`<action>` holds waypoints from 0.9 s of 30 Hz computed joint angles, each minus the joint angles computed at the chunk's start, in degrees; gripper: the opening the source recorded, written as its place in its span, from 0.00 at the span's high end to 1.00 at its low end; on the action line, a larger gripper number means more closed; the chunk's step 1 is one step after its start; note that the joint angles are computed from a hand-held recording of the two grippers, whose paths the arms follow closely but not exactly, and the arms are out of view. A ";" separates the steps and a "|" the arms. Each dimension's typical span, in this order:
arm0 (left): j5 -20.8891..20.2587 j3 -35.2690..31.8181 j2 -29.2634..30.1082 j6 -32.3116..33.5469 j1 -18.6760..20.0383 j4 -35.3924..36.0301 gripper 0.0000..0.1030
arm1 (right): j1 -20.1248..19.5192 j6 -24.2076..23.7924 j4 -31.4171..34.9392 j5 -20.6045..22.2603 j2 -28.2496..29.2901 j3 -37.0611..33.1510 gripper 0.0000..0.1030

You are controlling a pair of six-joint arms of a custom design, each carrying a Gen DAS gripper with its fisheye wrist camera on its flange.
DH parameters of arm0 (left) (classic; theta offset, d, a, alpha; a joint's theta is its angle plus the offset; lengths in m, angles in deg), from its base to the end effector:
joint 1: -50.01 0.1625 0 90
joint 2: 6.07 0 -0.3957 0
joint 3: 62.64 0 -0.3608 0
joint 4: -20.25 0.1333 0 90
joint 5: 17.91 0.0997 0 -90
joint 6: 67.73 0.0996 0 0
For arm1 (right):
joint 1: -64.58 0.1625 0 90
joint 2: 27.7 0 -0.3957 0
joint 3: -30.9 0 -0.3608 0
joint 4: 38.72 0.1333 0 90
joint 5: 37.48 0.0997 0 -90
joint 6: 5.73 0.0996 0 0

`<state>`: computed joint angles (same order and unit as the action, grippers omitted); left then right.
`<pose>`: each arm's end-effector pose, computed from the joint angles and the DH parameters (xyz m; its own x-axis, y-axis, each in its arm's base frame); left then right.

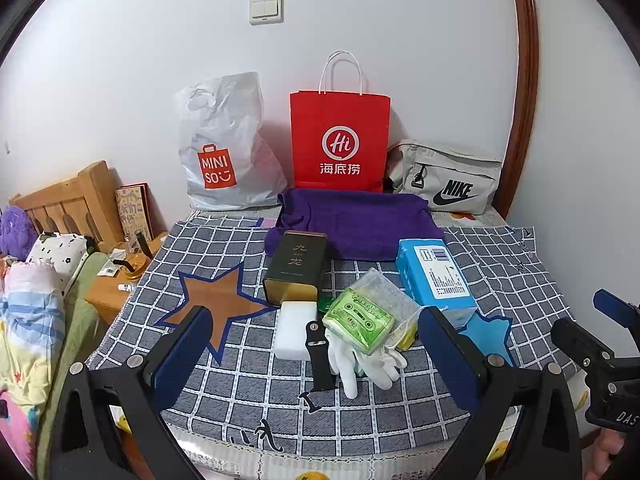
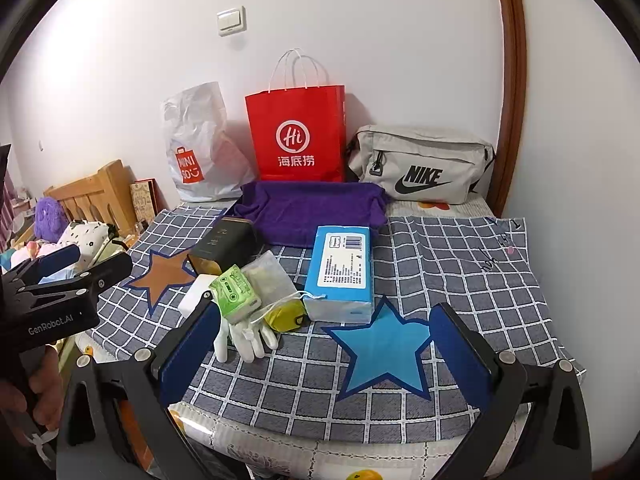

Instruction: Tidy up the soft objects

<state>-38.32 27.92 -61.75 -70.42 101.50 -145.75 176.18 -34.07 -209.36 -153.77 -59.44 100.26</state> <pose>-0.2068 -0.6240 0.3224 -0.6779 -0.2925 -0.6744 0.4377 0.5764 -0.6900 0.3613 -0.6702 0.1532 -0.7038 -0.3659 0.6089 -0.6854 0.5750 -0.4468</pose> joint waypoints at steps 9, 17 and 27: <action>0.24 -0.07 -0.02 -0.03 -0.05 0.16 0.00 | 0.00 0.15 -0.46 0.32 -0.11 0.38 0.01; 0.40 0.38 -0.07 0.39 -0.18 -0.61 0.00 | 0.03 0.24 -0.35 0.40 -0.12 0.37 0.01; 0.58 0.67 -0.29 0.18 -0.25 -0.49 0.00 | -0.08 0.30 -0.58 0.72 -0.25 0.61 0.00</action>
<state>-37.74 28.59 -62.04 -70.24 101.25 -146.24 176.10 -33.77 -209.93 -153.05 -59.69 100.87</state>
